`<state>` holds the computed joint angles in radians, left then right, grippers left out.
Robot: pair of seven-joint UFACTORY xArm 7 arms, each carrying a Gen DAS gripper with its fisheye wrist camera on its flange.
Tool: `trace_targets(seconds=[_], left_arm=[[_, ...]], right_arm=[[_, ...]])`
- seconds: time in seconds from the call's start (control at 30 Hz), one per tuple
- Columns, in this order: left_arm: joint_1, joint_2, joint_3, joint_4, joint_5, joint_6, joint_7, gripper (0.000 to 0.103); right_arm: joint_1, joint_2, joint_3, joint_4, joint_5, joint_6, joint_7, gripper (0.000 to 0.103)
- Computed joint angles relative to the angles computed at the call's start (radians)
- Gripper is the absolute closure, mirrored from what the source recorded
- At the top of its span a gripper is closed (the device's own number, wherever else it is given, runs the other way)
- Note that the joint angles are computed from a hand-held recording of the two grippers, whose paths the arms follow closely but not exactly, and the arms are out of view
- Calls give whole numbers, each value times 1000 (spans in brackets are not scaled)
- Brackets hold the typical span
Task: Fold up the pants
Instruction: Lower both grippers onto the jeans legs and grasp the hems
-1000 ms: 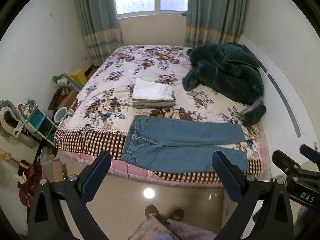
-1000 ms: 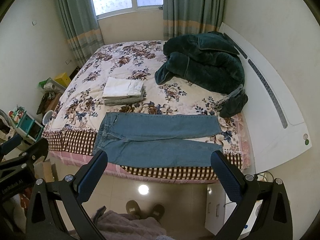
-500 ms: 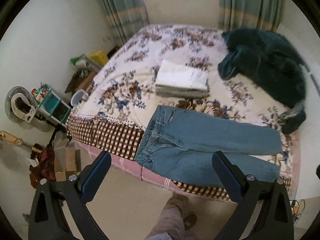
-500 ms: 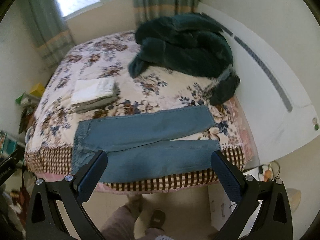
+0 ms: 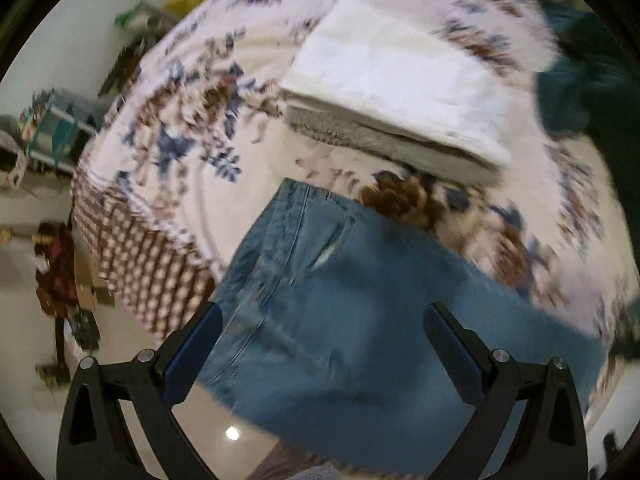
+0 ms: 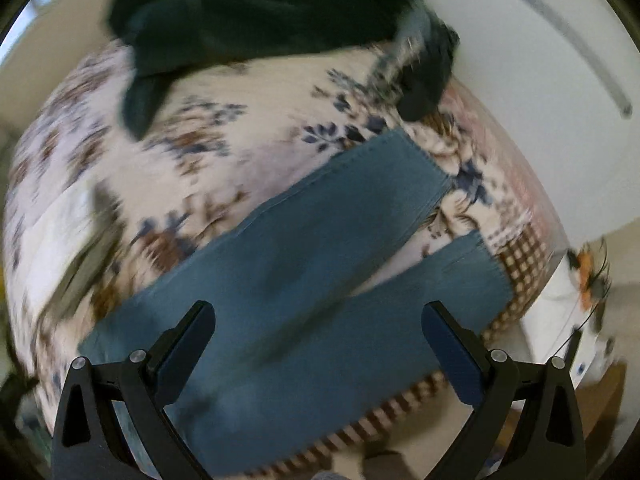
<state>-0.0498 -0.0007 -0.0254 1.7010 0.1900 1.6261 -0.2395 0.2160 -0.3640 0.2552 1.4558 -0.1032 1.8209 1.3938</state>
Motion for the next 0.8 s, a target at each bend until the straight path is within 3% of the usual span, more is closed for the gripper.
trace_targets(seconds=[0.13, 0.3, 0.53, 0.6, 0.63, 0.67, 0.77, 0.8], left_arm=[[0, 194, 12, 13, -28, -53, -105, 0], [-8, 343, 30, 31, -70, -102, -190, 0], [-15, 298, 39, -116, -46, -199, -264, 2], [-9, 258, 35, -164, -56, -244, -261, 14], [-6, 228, 33, -195, -60, -272, -253, 30], [-4, 199, 31, -221, -57, -291, -242, 54], [9, 116, 28, -286, -79, -325, -209, 73], [16, 75, 28, -321, -99, -346, -200, 75]], right_arm=[[-62, 3, -91, -272, 10, -235, 10, 0], [-136, 65, -156, -469, 24, -480, 75, 0], [-162, 218, -201, -518, 83, -598, 21, 0], [-164, 241, -209, -531, 102, -620, -3, 0], [-164, 236, -210, -545, 101, -639, -4, 2], [-164, 232, -208, -553, 94, -648, -5, 4], [-158, 207, -203, -575, 81, -663, -32, 34], [-156, 196, -200, -582, 77, -665, -41, 54]])
